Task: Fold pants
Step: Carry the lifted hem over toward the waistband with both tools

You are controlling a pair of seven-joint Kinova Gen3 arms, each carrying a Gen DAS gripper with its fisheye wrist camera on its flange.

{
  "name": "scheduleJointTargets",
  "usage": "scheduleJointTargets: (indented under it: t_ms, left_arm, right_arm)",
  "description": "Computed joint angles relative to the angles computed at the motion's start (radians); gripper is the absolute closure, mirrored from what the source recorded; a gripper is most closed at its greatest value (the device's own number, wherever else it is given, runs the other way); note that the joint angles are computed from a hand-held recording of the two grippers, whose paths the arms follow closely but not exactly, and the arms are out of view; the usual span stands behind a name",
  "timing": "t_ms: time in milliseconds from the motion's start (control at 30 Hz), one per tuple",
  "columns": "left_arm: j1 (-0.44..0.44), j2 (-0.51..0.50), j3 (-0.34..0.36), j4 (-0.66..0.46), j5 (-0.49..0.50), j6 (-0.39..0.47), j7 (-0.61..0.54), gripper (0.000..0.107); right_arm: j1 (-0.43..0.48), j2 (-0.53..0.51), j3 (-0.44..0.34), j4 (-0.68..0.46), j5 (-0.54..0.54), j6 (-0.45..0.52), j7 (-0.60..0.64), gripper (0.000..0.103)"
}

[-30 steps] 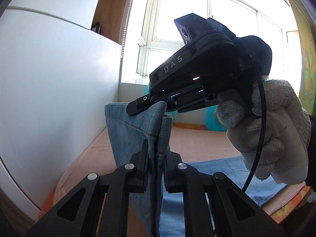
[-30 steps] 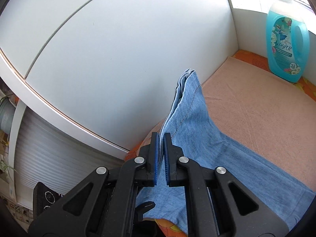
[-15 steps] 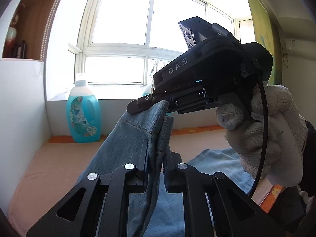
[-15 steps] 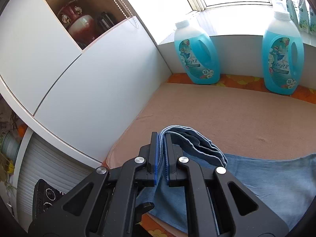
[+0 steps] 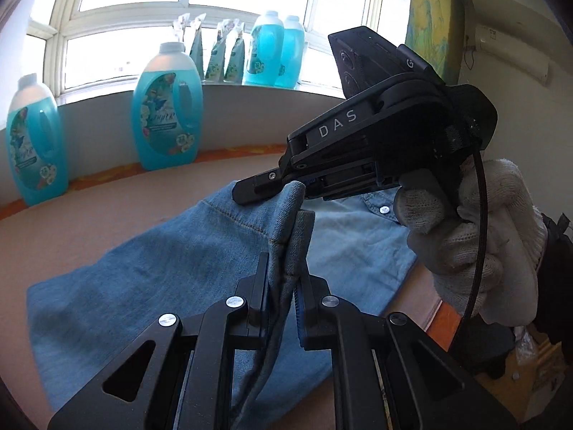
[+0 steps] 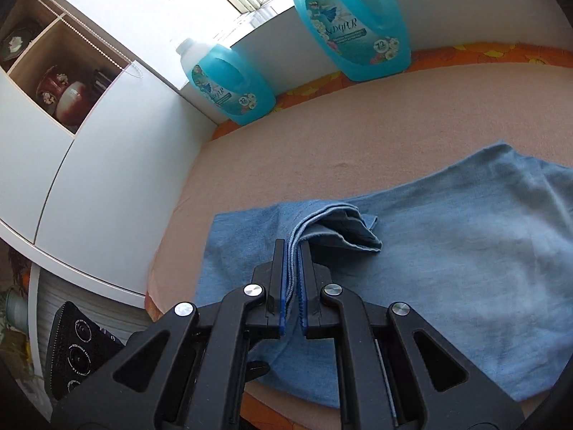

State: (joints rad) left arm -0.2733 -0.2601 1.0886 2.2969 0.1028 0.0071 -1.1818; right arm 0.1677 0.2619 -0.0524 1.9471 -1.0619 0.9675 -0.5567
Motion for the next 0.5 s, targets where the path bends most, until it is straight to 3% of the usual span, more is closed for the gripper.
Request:
scheduleJointTargets:
  t_ms: [133, 167, 267, 367, 500]
  left_arm:
    - [0.074, 0.071, -0.045, 0.001, -0.016, 0.038, 0.013, 0.099]
    - [0.085, 0.061, -0.052, 0.001, -0.021, 0.048, 0.024, 0.099]
    - [0.146, 0.068, -0.131, 0.023, -0.04, 0.026, 0.032, 0.099]
    - [0.165, 0.034, -0.152, 0.039, -0.042, 0.022, 0.042, 0.099]
    - [0.192, 0.038, -0.191, 0.055, -0.041, 0.003, 0.024, 0.099]
  right_arm:
    - [0.065, 0.074, 0.014, 0.051, -0.055, 0.039, 0.065, 0.094]
    - [0.086, 0.097, 0.015, 0.056, -0.071, 0.059, 0.079, 0.088]
    - [0.122, 0.143, 0.02, 0.068, -0.12, 0.076, 0.107, 0.045]
    - [0.167, 0.226, 0.001, 0.03, -0.147, 0.178, 0.089, 0.043]
    - [0.145, 0.277, -0.024, -0.047, -0.122, 0.25, 0.023, 0.042]
